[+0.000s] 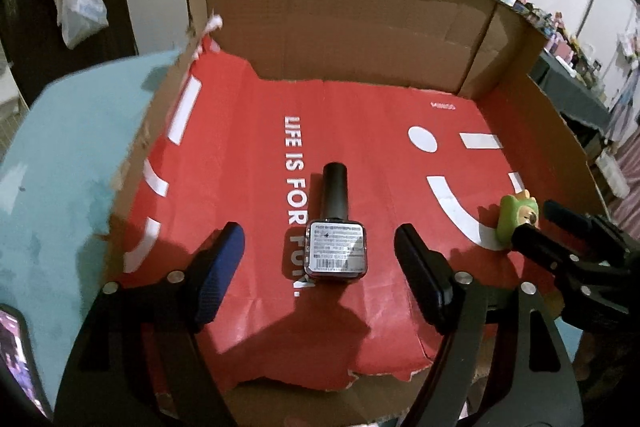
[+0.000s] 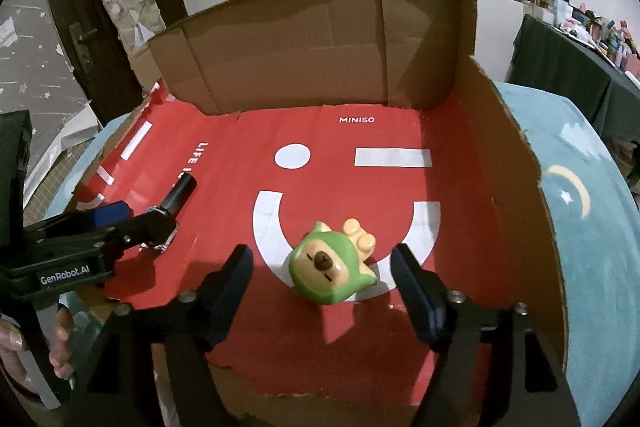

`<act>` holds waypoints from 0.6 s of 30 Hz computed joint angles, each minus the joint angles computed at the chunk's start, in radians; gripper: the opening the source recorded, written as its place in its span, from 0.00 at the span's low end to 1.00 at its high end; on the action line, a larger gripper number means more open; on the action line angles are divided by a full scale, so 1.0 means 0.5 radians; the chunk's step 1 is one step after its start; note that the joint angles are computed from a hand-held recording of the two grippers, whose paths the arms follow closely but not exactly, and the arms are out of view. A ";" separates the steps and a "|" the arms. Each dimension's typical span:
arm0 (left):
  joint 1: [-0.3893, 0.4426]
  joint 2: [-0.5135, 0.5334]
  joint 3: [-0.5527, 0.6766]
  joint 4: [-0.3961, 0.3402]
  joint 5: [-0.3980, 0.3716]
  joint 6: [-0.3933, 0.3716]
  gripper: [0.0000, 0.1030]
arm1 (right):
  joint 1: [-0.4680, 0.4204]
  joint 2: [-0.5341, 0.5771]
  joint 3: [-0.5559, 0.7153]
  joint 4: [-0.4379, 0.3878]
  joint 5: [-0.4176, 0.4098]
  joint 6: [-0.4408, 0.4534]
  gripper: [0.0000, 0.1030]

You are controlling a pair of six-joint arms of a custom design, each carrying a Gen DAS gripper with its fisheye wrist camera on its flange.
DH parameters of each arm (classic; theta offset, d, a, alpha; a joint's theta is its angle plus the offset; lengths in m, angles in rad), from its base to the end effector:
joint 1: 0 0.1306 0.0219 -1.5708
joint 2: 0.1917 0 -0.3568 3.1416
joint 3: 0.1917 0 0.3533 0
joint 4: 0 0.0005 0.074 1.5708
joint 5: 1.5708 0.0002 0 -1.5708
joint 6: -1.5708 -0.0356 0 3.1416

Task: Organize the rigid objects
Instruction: 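Lower the bottle and frog toy into the box and open both grippers, then withdraw both grippers from the box back toward the remaining objects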

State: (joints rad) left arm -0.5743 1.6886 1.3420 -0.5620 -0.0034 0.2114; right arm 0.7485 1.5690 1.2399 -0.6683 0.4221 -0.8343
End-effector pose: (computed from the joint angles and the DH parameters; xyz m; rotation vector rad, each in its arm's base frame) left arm 0.4448 -0.2883 0.2639 0.4514 2.4682 -0.3263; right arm 0.3628 0.3164 0.2772 0.2591 2.4355 0.1445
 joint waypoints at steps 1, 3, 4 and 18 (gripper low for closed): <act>-0.006 -0.021 -0.015 0.013 0.007 -0.024 0.84 | 0.010 -0.010 -0.005 0.008 0.017 0.000 0.80; -0.015 -0.052 -0.037 0.027 0.018 -0.046 0.93 | 0.031 -0.035 -0.020 0.028 0.050 0.003 0.85; -0.028 -0.076 -0.058 0.049 -0.018 -0.055 0.99 | 0.040 -0.046 -0.026 0.043 0.063 0.005 0.89; -0.040 -0.365 -0.296 0.202 -0.105 -0.063 1.00 | 0.220 -0.187 -0.127 0.223 0.403 0.048 1.00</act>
State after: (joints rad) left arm -0.5944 1.5062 1.1939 -0.4611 -0.0558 0.1797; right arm 0.8584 1.4754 1.1763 -0.5571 0.6238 -0.8102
